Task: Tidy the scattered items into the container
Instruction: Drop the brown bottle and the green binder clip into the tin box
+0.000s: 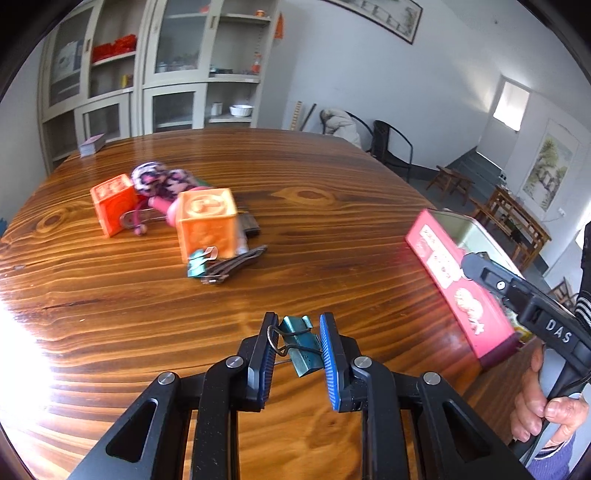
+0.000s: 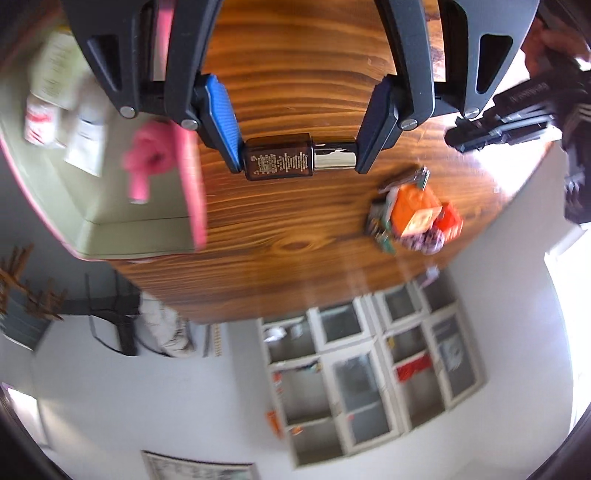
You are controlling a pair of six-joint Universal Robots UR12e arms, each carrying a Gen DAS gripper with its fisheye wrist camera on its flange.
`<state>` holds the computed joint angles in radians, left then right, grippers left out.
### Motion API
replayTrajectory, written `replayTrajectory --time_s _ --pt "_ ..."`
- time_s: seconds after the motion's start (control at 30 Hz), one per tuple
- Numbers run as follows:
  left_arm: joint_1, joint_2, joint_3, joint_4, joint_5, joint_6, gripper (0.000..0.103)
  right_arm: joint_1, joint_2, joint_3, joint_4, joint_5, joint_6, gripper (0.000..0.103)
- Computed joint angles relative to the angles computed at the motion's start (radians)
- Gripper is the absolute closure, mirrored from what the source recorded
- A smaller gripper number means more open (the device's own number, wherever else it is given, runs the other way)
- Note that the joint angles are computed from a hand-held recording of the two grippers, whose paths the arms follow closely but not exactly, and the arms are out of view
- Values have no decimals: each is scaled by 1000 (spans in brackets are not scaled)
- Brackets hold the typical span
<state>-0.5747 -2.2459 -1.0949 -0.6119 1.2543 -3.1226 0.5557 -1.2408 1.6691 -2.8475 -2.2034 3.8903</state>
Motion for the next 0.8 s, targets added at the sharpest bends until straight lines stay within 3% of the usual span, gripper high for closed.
replayTrajectory --time_s 0.13,0.3,0.47,0.8 --pt "-28 -8 29 -16 -32 40 79 16 -61 57 41 -111 68 38" --pt "-68 -23 74 -37 -83 111 79 25 -131 118 159 -224 202 38" --pt "-103 -47 133 -86 -123 176 79 24 -177 165 230 -244 314 38" --pt "-147 -118 273 -203 -208 227 79 22 -212 200 254 -280 382 38"
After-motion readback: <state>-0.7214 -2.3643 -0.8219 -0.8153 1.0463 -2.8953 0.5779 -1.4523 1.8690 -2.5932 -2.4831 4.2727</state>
